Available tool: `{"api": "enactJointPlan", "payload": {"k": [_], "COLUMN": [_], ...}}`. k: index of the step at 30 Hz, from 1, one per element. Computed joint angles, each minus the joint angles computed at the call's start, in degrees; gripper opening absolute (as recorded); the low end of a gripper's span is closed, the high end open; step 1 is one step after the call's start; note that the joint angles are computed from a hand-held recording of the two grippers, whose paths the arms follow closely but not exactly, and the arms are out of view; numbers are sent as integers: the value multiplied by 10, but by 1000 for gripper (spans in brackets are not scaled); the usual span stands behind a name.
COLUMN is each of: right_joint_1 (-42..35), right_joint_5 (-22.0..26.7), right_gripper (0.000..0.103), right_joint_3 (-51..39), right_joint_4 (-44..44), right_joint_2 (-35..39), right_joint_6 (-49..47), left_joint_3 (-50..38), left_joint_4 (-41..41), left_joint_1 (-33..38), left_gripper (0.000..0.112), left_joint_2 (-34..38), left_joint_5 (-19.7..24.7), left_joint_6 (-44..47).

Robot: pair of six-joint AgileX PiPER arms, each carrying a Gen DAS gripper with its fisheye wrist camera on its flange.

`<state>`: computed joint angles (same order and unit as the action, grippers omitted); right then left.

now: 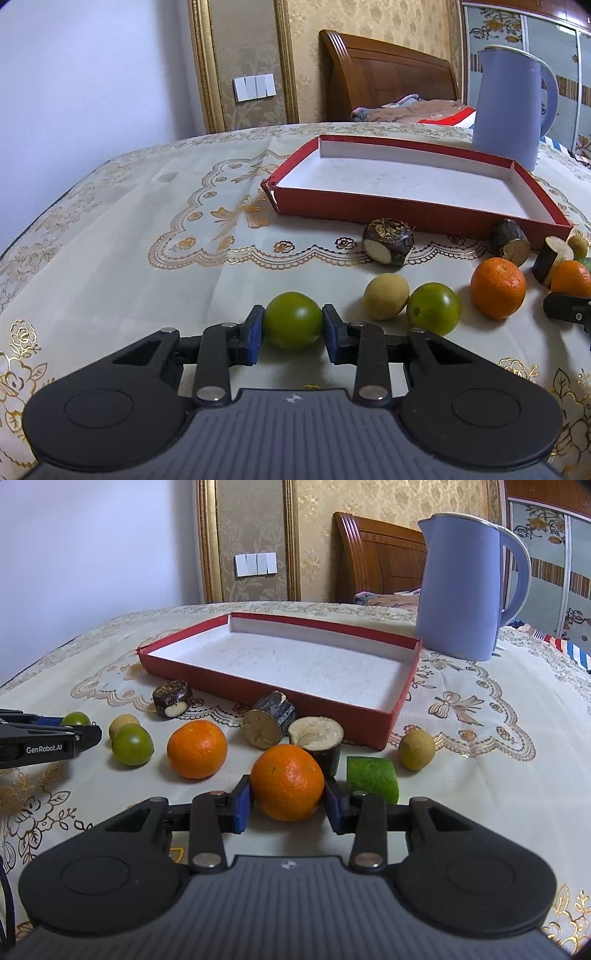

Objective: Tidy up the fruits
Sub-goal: 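Carry the lime in left gripper and mandarin in right gripper into the tray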

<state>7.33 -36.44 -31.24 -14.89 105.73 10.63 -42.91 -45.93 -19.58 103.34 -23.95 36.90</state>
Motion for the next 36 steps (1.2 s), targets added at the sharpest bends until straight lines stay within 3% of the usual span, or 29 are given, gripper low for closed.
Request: {"api": "enactJointPlan", "payload": {"k": [9, 12, 24, 29, 32, 36], "right_joint_1": [14, 15, 20, 18, 17, 15], "right_joint_5": [-70, -65, 28, 97, 146, 211], "right_gripper": [38, 38, 38, 38, 38, 38], "right_joint_3": [36, 22, -119, -207, -271, -354], "right_joint_4": [66, 88, 147, 167, 190, 200], "right_joint_2": [-21, -34, 12, 54, 87, 135], "right_joint_6": [-68, -83, -132, -144, -161, -168], "left_joint_3": [2, -23, -189, -283, -353, -426], "left_joint_4": [10, -5, -134, -262, -394, -518], "left_joint_1": [3, 2, -25, -25, -20, -22], "left_gripper": [32, 32, 32, 32, 32, 32], "left_joint_2": [-32, -34, 49, 108, 149, 199], "left_joint_5": [13, 29, 61, 62, 75, 58], "left_joint_6": [-5, 15, 162, 297, 430, 562]}}
